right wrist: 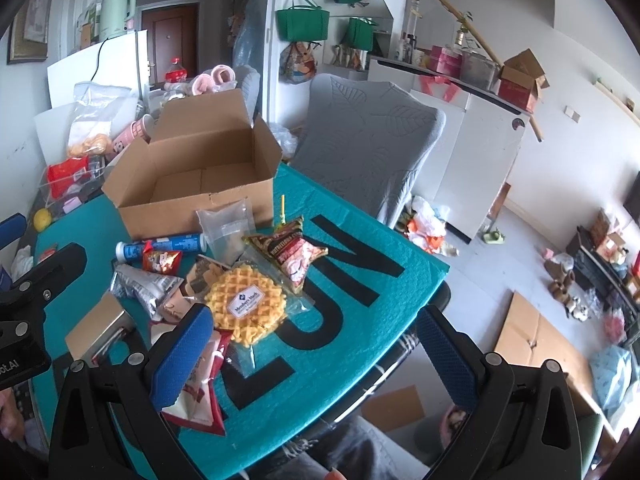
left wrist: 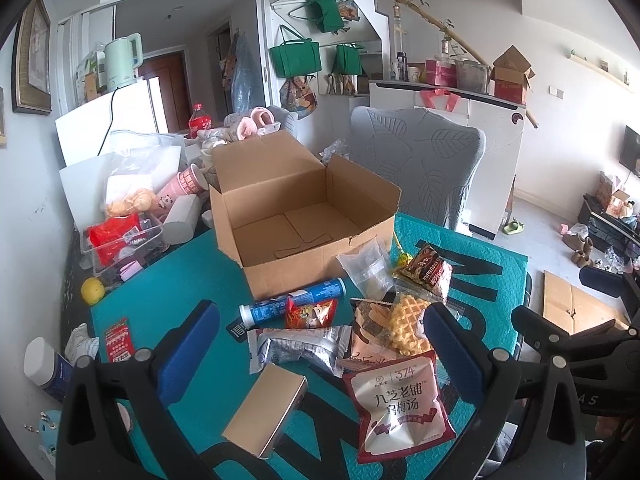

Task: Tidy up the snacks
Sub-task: 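Move both grippers toward the small tan box and white-red bag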

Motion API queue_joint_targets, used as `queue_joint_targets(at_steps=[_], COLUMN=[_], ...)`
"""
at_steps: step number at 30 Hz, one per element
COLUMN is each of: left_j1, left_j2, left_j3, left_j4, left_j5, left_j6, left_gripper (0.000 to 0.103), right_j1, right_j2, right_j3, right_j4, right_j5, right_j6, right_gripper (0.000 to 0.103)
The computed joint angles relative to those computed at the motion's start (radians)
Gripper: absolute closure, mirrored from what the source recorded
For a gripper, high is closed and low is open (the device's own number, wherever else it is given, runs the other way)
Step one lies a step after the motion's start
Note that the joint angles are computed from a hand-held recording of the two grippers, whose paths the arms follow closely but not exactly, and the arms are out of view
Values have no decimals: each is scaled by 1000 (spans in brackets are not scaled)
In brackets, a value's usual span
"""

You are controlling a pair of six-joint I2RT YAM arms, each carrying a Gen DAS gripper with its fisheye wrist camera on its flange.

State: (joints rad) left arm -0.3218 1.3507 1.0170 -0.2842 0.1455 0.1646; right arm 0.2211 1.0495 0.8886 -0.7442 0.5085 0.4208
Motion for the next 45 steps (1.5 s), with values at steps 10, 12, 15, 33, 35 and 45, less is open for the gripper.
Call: queue_joint_targets(at_steps=[10, 12, 15, 33, 35, 45], left_j1=[12, 17, 20, 18, 17, 24], left_j2=[11, 18, 24, 34, 34, 38], left_j3=[17, 26, 32, 32, 32, 37], left_j4=[-19, -29, -36, -29, -30, -46], left_j5=[24, 39, 44, 40, 39, 55], left_j6=[0, 0, 1, 7, 6, 11], left_gripper=[0, 0, 0, 0, 0, 0], right_j1=[6, 7, 9, 12, 11, 14], right_j2=[14, 10, 13, 10, 8, 14], right_j3=[8, 5, 6, 0, -1, -2], right_j4=[1, 6, 11, 7, 9, 11], right_j5=[-2, -5, -7, -6, -8, -20], right_j6=[1, -3, -7, -7, -8, -9], right_gripper=[0, 0, 0, 0, 0, 0])
